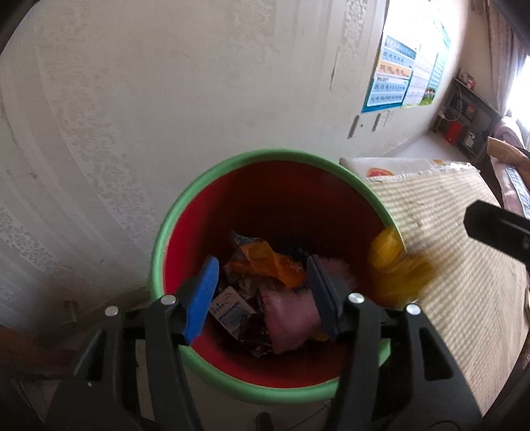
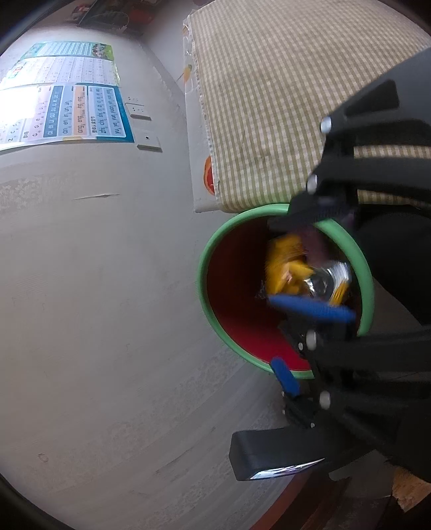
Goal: Collect trash
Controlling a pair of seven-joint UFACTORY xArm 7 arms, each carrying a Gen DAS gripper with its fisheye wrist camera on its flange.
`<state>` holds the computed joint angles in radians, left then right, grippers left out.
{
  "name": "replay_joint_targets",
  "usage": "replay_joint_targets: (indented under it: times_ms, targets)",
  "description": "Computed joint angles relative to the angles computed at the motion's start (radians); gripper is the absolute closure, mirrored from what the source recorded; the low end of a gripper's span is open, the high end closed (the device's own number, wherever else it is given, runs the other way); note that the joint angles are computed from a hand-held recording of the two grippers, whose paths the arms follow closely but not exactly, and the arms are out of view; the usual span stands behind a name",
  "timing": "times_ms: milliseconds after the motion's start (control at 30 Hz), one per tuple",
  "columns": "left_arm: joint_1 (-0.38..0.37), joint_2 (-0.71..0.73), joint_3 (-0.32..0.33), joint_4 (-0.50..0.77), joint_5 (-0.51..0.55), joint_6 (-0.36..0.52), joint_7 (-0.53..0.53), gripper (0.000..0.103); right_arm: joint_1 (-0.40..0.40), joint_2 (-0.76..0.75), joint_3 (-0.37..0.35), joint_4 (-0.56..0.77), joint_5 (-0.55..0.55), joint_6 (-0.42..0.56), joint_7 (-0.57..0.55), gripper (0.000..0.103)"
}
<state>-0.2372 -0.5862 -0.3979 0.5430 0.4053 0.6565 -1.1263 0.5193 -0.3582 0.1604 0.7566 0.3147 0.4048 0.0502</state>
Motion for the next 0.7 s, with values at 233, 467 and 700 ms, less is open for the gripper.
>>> replay_joint_targets:
  times_ms: [233,467,700]
  targets:
    - [0.006,-0.011,-0.028,0.039,0.024,0.036,-0.017,0.043,-0.038,-0.099,-0.016,-0.071,-0.021,-0.005,0.029,0.043]
    - [0.073,0.023,-0.181,0.206,0.206,-0.008,-0.131,0.016,-0.178,-0.407,-0.008,-0.248,-0.151,-0.037,0.128,0.022]
    - [0.316,0.031,-0.486,0.421,0.583,-0.039,-0.457,0.005,-0.483,-0.833,0.113,-0.453,-0.339,-0.166,0.297,0.007]
